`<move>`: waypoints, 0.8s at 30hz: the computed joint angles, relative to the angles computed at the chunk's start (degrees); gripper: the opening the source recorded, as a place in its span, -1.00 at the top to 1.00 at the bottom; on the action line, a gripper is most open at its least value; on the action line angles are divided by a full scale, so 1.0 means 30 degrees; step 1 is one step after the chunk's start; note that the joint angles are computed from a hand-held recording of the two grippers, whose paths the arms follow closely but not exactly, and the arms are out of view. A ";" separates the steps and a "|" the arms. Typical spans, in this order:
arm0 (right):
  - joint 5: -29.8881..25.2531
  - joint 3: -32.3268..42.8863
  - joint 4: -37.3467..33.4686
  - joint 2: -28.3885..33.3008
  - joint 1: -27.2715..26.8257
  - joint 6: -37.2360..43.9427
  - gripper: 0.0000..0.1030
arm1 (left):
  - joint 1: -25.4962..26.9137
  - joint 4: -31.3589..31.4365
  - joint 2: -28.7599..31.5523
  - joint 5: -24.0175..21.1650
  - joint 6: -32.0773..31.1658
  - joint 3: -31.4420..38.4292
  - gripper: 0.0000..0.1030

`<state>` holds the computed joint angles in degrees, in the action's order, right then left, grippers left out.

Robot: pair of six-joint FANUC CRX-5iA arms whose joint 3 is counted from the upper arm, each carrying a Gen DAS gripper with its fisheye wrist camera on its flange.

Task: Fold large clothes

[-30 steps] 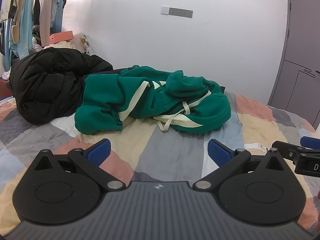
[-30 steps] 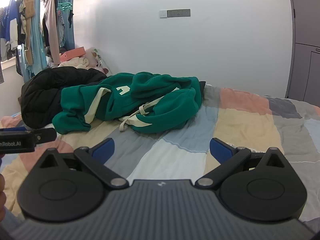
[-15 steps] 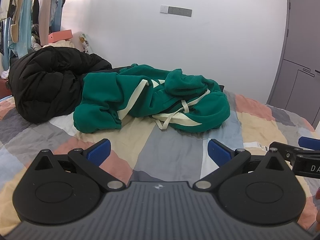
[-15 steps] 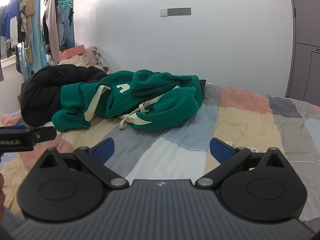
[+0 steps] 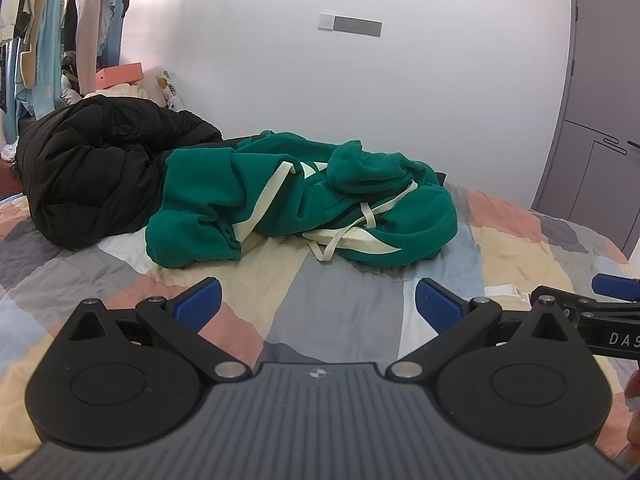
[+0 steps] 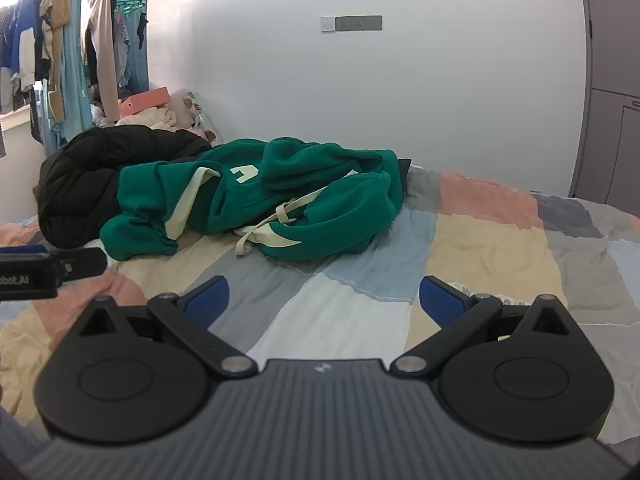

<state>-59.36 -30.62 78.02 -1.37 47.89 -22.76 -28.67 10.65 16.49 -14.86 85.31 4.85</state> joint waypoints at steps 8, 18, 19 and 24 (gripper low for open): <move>-0.0314 -0.0199 0.0144 -0.0036 0.0155 -0.0270 -1.00 | -0.0022 -0.0295 -0.0189 0.0311 0.0241 -0.0259 -1.00; -0.0913 -0.0144 0.0672 -0.0023 0.0349 -0.0812 -1.00 | -0.0054 0.0053 -0.0302 0.0833 -0.0275 -0.0276 -1.00; -0.0895 -0.0036 0.0563 -0.0060 0.0307 -0.0867 -1.00 | -0.0011 0.0611 -0.0175 0.0763 -0.0925 -0.0133 -1.00; 0.0559 0.0343 0.1145 -0.0601 -0.0768 -0.1362 -1.00 | 0.0051 -0.1781 0.0970 -0.0984 0.0862 0.3325 -1.00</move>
